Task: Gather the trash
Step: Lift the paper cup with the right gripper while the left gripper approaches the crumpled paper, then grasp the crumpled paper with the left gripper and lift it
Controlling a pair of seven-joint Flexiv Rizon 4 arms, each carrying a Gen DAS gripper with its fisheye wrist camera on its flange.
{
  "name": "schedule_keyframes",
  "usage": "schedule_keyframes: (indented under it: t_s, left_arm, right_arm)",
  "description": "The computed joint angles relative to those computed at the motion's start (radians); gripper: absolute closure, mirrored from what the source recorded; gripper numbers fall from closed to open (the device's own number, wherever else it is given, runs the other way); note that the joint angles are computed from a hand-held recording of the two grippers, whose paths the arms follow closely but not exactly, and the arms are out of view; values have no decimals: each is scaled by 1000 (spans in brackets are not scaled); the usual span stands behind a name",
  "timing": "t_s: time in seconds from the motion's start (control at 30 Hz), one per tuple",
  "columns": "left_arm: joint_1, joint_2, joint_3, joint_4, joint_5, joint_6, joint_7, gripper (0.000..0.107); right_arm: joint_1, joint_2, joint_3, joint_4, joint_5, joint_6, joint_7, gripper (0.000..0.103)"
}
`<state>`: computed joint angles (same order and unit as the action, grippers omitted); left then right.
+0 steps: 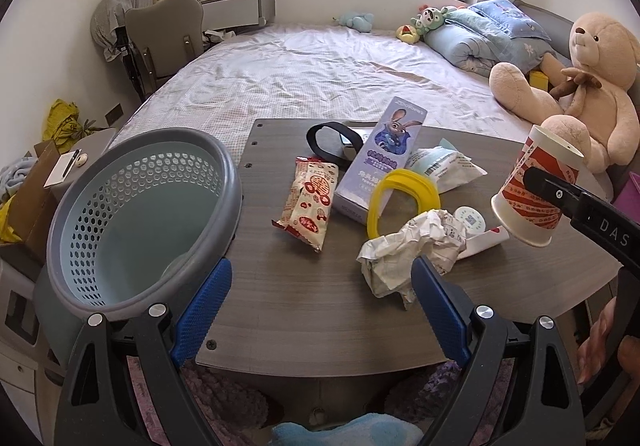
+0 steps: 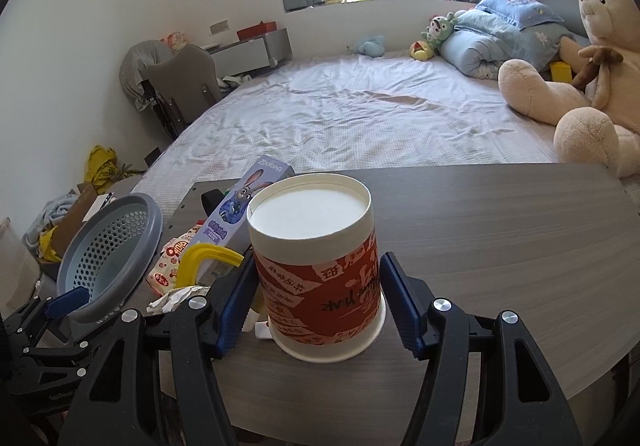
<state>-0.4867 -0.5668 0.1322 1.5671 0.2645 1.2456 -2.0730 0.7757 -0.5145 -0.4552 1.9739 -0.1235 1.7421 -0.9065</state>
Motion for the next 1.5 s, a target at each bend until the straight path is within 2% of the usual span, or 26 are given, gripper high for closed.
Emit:
schedule_keyframes:
  t_s: [0.1, 0.2, 0.43, 0.57, 0.8, 1.03, 1.07, 1.17, 1.23, 1.3, 1.5]
  left_arm:
    - [30, -4, -60, 11, -38, 13, 68, 20]
    - [33, -18, -90, 4, -67, 8, 127, 20]
    - [13, -78, -99, -61, -128, -42, 190, 20]
    - [-14, -125, -71, -132, -126, -103, 178, 20]
    - [-50, -182, -21, -218, -72, -152, 116, 20]
    - [-41, -188, -22, -219, -53, -104, 82, 21]
    - [-41, -186, -21, -213, -50, -92, 80, 23]
    - [-41, -179, -23, -205, -47, -81, 89, 47]
    - [-30, -171, -38, -188, -60, -69, 102, 48]
    - [-25, -164, -42, -173, -67, -50, 109, 56]
    - [-33, -124, -19, -117, -66, 18, 95, 56]
  right_arm:
    - [24, 21, -23, 48, 22, 28, -6, 43]
    - [43, 37, -39, 87, 61, 58, -26, 43]
    - [63, 65, -51, 137, 148, 91, -85, 43]
    - [22, 74, -8, 145, 181, 103, -112, 43]
    - [-68, 68, 88, 129, 201, 109, -127, 43]
    - [-131, 64, 154, 118, 187, 105, -131, 43]
    - [-136, 64, 160, 117, 185, 105, -131, 43]
    - [-123, 63, 146, 116, 187, 103, -130, 43]
    - [-110, 62, 136, 117, 190, 103, -129, 43]
    - [-100, 64, 128, 117, 189, 98, -130, 43]
    - [-73, 69, 102, 115, 174, 80, -125, 43]
